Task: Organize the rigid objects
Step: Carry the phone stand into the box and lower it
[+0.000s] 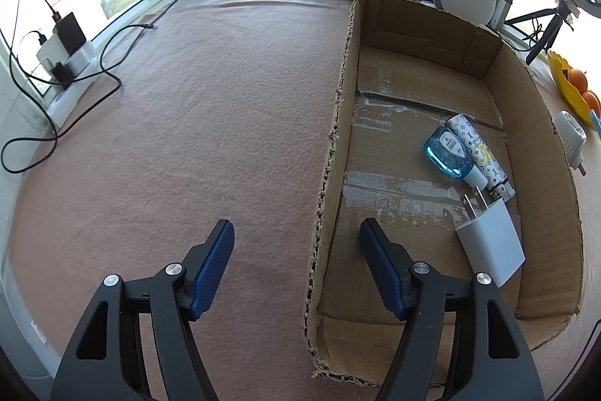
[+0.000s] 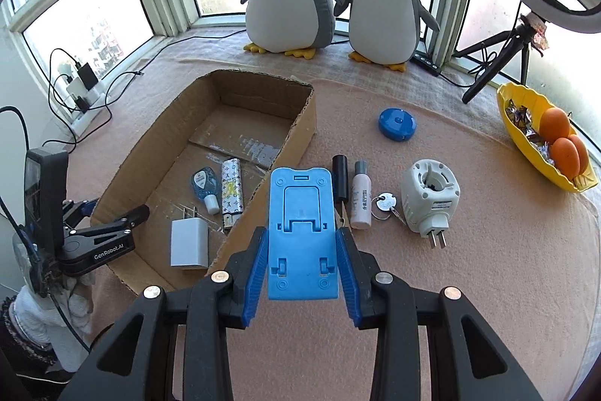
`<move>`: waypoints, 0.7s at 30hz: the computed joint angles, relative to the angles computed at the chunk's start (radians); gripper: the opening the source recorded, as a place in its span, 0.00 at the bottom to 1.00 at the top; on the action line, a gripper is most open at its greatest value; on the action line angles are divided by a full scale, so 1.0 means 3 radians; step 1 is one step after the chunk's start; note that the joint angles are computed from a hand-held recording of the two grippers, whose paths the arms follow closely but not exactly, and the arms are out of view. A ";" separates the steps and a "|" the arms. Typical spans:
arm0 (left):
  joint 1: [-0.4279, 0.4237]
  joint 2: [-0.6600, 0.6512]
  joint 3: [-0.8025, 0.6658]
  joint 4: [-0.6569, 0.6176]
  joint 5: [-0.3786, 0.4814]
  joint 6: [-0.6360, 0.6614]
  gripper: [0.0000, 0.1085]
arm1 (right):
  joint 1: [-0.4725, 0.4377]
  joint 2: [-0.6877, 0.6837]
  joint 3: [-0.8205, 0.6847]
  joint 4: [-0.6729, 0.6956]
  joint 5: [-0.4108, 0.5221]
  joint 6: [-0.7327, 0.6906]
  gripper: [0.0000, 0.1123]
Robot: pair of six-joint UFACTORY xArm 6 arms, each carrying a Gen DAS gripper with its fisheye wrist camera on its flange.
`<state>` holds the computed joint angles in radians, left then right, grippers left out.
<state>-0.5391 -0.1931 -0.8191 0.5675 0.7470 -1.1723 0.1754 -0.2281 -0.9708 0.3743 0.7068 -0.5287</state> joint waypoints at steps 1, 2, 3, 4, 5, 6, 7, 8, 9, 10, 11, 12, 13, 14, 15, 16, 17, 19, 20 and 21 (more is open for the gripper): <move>0.0000 0.0000 0.0000 0.0000 0.0000 0.0000 0.65 | 0.0032 0.0013 -0.0014 0.0005 -0.0009 0.0008 0.29; 0.0000 0.0001 -0.0002 -0.0001 0.0000 0.0000 0.65 | 0.0059 0.0027 -0.0028 0.0014 -0.0019 0.0016 0.29; 0.0001 0.0000 -0.0003 -0.0001 0.0001 0.0002 0.65 | 0.0086 0.0043 -0.0040 0.0024 -0.0030 0.0025 0.29; 0.0001 0.0000 -0.0003 -0.0001 0.0001 0.0002 0.65 | 0.0112 0.0059 -0.0053 0.0033 -0.0041 0.0032 0.29; 0.0001 0.0000 -0.0003 -0.0001 0.0001 0.0002 0.65 | 0.0133 0.0078 -0.0065 0.0040 -0.0048 0.0030 0.29; 0.0001 0.0000 -0.0003 -0.0001 0.0001 0.0002 0.65 | 0.0155 0.0096 -0.0077 0.0037 -0.0061 0.0039 0.29; 0.0001 0.0000 -0.0003 -0.0001 0.0001 0.0002 0.65 | 0.0180 0.0115 -0.0090 0.0025 -0.0072 0.0059 0.29; 0.0001 -0.0001 -0.0001 0.0000 0.0000 0.0001 0.65 | 0.0201 0.0137 -0.0106 0.0023 -0.0080 0.0067 0.29; 0.0002 0.0001 -0.0003 0.0001 -0.0001 0.0001 0.65 | 0.0221 0.0161 -0.0125 0.0023 -0.0086 0.0077 0.29; 0.0001 -0.0001 -0.0002 -0.0001 0.0000 -0.0001 0.65 | 0.0241 0.0183 -0.0143 0.0023 -0.0095 0.0087 0.29; 0.0001 0.0001 -0.0004 -0.0001 0.0000 -0.0001 0.65 | 0.0262 0.0206 -0.0161 0.0016 -0.0106 0.0101 0.29; 0.0002 -0.0001 -0.0001 0.0000 -0.0001 0.0000 0.65 | 0.0284 0.0237 -0.0186 0.0000 -0.0114 0.0120 0.29; 0.0002 -0.0001 -0.0001 0.0000 -0.0001 0.0000 0.65 | 0.0302 0.0261 -0.0202 -0.0008 -0.0123 0.0133 0.29; 0.0002 -0.0001 -0.0001 0.0000 -0.0001 0.0000 0.65 | 0.0321 0.0289 -0.0225 -0.0022 -0.0133 0.0158 0.29; 0.0002 -0.0001 -0.0001 0.0000 -0.0001 0.0000 0.65 | 0.0338 0.0318 -0.0248 -0.0032 -0.0141 0.0176 0.29; 0.0002 -0.0001 -0.0001 0.0000 -0.0001 0.0000 0.65 | 0.0355 0.0348 -0.0271 -0.0038 -0.0146 0.0185 0.29; 0.0001 -0.0002 0.0001 0.0001 -0.0002 -0.0001 0.65 | 0.0372 0.0378 -0.0291 -0.0054 -0.0155 0.0206 0.29; 0.0001 -0.0002 0.0001 0.0001 -0.0002 -0.0001 0.65 | 0.0401 0.0425 -0.0317 -0.0072 -0.0172 0.0244 0.29; 0.0001 -0.0002 0.0001 0.0001 -0.0002 -0.0001 0.65 | 0.0415 0.0449 -0.0334 -0.0072 -0.0176 0.0256 0.29; 0.0001 -0.0002 0.0001 0.0001 -0.0002 -0.0001 0.65 | 0.0428 0.0466 -0.0344 -0.0075 -0.0180 0.0266 0.29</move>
<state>-0.5386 -0.1938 -0.8187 0.5678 0.7465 -1.1727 0.3037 -0.0884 -1.0740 0.3518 0.6529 -0.4490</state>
